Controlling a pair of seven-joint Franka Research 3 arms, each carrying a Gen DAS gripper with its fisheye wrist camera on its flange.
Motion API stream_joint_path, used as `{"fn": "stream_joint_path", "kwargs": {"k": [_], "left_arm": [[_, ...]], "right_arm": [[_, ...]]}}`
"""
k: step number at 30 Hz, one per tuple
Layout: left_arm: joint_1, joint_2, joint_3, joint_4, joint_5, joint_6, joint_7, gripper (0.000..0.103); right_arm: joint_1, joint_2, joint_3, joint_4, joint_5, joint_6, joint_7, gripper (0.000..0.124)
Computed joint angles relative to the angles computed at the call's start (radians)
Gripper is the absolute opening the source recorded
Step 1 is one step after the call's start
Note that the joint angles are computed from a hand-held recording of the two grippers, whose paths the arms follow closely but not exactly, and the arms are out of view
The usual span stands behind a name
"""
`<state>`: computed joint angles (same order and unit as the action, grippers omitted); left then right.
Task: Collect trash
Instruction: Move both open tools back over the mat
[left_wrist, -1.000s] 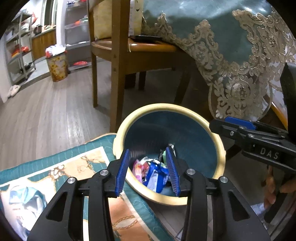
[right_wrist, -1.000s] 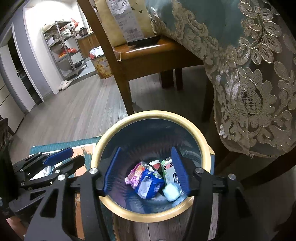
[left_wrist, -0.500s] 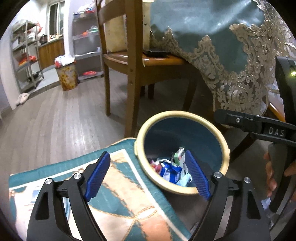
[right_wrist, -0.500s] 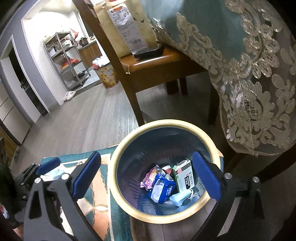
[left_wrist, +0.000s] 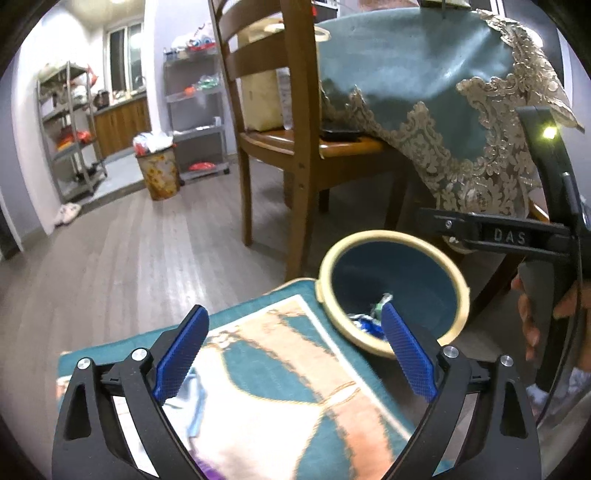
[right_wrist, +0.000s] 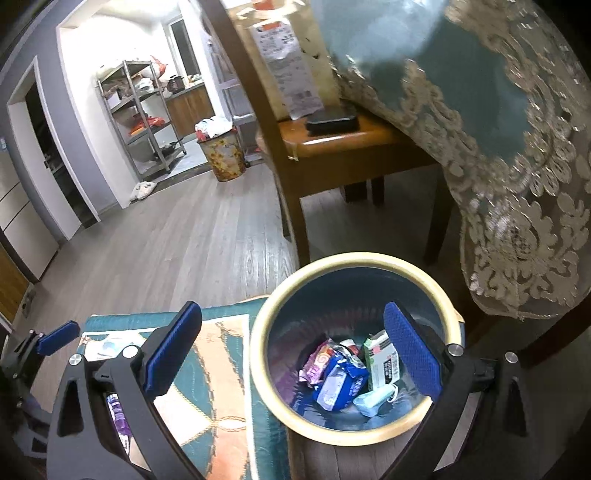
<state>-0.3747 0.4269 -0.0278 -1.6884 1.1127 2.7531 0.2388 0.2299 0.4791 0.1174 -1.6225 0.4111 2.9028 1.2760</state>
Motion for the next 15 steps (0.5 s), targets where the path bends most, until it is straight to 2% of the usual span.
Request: {"fn": "stream_joint_path", "kwargs": {"k": [3, 8, 15], "left_arm": [[0.000, -0.056, 0.014, -0.071, 0.049, 0.003, -0.048, 0.094], [0.040, -0.138, -0.003, -0.172, 0.109, -0.003, -0.109, 0.094], [0.139, -0.258, -0.037, -0.326, 0.134, -0.052, -0.224, 0.094]], "right_arm": [[0.006, 0.006, 0.009, 0.010, 0.005, -0.003, 0.003, 0.097], [0.042, 0.015, 0.007, 0.019, -0.017, 0.001, 0.007, 0.097], [0.094, 0.050, 0.005, 0.052, -0.057, -0.034, 0.037, 0.097]]}}
